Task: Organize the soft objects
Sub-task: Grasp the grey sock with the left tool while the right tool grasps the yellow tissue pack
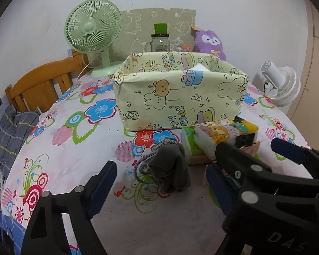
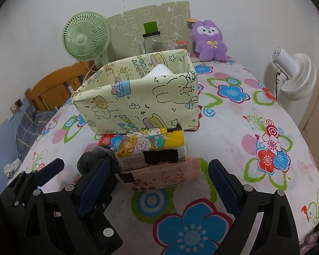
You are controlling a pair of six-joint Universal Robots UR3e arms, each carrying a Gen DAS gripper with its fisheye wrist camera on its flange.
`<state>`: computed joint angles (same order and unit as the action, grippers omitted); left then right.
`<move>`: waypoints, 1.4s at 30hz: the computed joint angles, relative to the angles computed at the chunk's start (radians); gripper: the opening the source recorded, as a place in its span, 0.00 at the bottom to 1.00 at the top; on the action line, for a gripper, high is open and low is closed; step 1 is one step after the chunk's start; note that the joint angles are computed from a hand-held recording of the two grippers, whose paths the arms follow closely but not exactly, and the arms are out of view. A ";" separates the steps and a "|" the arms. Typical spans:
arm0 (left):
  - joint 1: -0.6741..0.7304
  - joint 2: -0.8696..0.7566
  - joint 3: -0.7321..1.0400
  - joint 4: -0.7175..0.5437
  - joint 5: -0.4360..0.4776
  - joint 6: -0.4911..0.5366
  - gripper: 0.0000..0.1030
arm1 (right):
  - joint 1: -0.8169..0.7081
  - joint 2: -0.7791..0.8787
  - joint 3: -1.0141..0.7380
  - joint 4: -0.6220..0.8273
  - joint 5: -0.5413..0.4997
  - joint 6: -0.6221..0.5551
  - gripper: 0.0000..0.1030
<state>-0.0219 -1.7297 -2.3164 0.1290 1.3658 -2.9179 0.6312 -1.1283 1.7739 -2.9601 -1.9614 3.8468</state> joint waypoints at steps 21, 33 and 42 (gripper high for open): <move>-0.017 -0.124 0.136 -0.103 -0.007 0.000 0.42 | -0.061 0.078 -0.116 0.067 0.026 -0.022 0.93; -0.005 -0.151 0.191 -0.135 -0.022 -0.017 0.38 | -0.077 0.144 -0.194 0.098 0.048 -0.050 0.93; 0.005 -0.142 0.195 -0.135 -0.024 -0.031 0.36 | -0.074 0.155 -0.206 0.110 0.050 -0.055 0.75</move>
